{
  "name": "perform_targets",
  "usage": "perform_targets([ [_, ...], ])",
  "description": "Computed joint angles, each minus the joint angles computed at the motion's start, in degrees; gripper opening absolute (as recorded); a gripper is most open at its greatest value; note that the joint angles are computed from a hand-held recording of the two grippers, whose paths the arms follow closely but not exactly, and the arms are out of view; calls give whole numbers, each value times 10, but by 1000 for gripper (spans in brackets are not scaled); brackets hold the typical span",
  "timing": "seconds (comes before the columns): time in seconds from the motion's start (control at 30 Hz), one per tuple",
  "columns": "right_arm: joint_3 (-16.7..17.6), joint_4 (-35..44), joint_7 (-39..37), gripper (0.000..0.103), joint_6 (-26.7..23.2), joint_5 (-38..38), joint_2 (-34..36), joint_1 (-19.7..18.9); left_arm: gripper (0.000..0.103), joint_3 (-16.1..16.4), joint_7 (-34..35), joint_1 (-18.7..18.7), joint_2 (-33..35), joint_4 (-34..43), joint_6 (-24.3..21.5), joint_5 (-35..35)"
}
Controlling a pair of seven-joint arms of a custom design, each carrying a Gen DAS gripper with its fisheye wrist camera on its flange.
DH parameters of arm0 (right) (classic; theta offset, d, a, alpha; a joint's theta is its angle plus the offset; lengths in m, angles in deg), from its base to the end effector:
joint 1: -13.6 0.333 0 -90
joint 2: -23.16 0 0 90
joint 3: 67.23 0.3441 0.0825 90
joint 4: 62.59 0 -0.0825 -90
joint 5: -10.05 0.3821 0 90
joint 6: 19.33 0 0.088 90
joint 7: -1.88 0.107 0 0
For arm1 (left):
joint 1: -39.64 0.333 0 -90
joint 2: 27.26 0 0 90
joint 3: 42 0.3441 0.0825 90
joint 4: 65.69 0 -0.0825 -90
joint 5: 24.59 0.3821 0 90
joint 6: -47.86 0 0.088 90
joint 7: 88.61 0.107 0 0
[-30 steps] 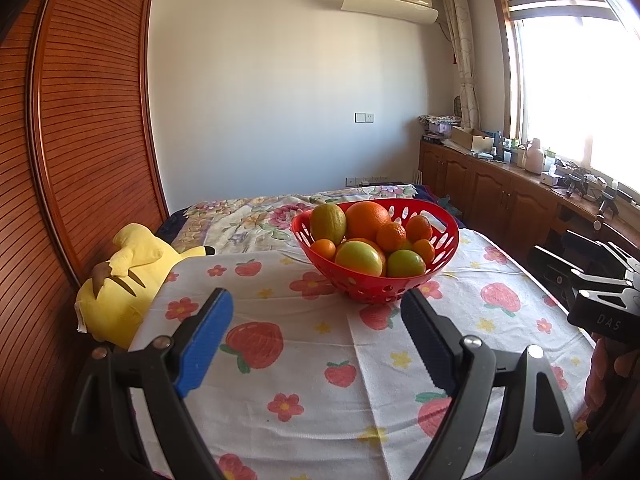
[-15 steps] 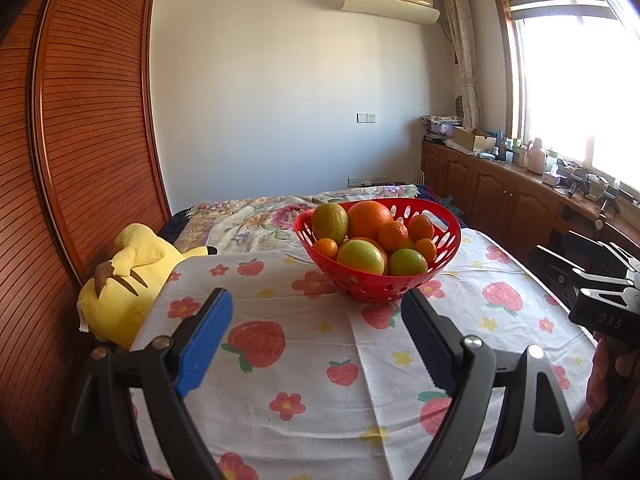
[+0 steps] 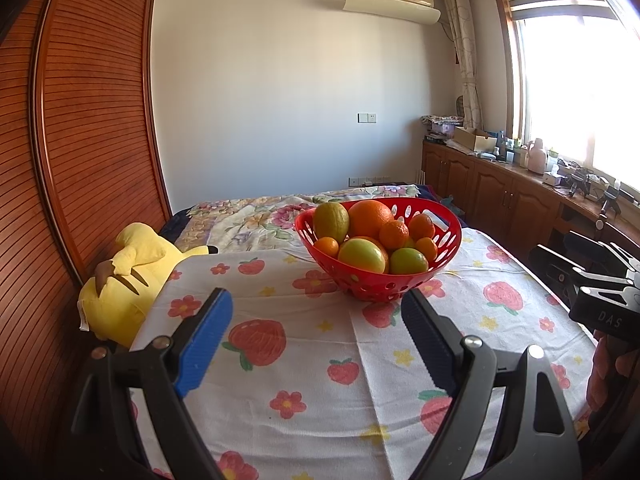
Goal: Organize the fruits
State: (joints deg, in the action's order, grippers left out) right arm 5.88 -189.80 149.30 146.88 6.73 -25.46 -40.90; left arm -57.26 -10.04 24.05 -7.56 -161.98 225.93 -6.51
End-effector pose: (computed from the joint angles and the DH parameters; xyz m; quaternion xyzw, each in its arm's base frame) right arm 0.4435 0.3231 0.5550 -0.4877 0.6673 -0.4352 0.3570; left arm 0.6076 -0.3568 0.5691 -0.4061 0.7504 -0.4533 0.2580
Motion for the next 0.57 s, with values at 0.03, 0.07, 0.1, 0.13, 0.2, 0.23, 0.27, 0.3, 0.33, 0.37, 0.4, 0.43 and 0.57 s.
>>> perform_targets([
  [0.03, 0, 0, 0, 94, -1, 0, 0, 0, 87, 1, -1, -1, 0, 0, 0, 0],
  [0.07, 0, 0, 0, 94, -1, 0, 0, 0, 87, 2, -2, -2, 0, 0, 1, 1],
  [0.1, 0, 0, 0, 94, -1, -1, 0, 0, 87, 3, -2, -2, -1, -2, 2, 1],
  [0.13, 0, 0, 1, 94, -1, -1, 0, 0, 87, 3, -2, -2, -1, -2, 2, 1],
  [0.2, 0, 0, 1, 94, -1, -1, 0, 0, 87, 3, -2, -2, -1, -2, 2, 1],
  [0.23, 0, 0, 1, 94, -1, -1, 1, 0, 87, 6, -5, -4, -1, -2, 3, 3],
  [0.27, 0, 0, 1, 94, -1, -1, 1, 0, 87, 4, -4, -3, -1, -3, 3, 3],
  [0.3, -1, -1, 2, 94, 0, -1, 0, 1, 87, 3, -4, -1, -2, -4, 4, 2],
  [0.33, -1, -1, 2, 94, 0, -2, 0, 1, 87, 3, -4, -1, -2, -4, 4, 2],
  [0.37, -1, -1, 2, 94, 0, -2, 0, 1, 87, 4, -5, -2, -2, -3, 3, 3],
  [0.4, -1, -1, 2, 94, 0, -2, 0, 1, 87, 4, -5, -2, -2, -3, 3, 3],
  [0.43, -1, -1, 2, 94, 0, -2, 0, 1, 87, 4, -5, -2, -2, -3, 3, 3],
  [0.57, -2, -4, 3, 94, 1, -3, -1, 2, 87, 3, -5, -1, -2, -4, 4, 3],
])
